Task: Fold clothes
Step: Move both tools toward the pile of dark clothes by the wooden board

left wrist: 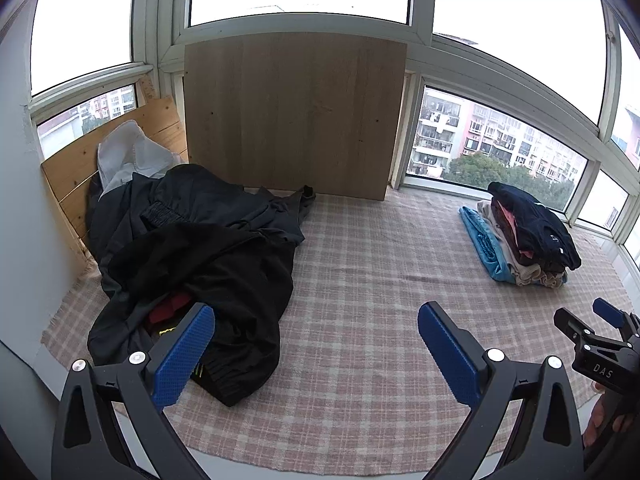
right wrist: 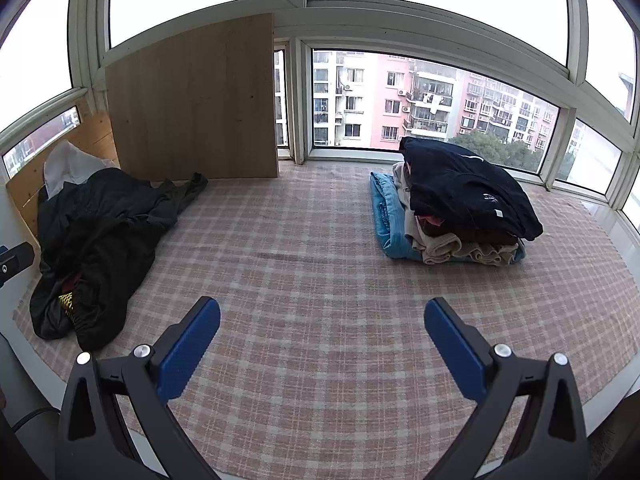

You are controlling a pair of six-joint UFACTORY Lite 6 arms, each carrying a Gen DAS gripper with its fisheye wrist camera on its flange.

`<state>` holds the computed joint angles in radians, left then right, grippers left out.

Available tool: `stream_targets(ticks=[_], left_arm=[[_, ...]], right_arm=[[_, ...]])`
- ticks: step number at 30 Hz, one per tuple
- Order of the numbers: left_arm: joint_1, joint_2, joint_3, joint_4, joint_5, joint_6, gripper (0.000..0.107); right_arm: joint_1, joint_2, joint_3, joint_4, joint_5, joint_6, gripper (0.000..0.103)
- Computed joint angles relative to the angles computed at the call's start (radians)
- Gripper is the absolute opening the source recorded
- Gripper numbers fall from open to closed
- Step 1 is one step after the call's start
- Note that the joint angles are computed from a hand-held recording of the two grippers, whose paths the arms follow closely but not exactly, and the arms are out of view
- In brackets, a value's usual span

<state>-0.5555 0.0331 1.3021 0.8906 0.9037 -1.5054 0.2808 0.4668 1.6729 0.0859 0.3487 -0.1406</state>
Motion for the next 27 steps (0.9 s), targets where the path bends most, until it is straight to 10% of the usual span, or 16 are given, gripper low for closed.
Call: stream_targets(ticks=[27], left_arm=[[-0.076, 0.129, 0.127, 0.008, 0.144, -0.040, 0.102]], right_arm=[[-0.037, 0.125, 0.154, 0.249, 0.093, -0.286, 0.103]])
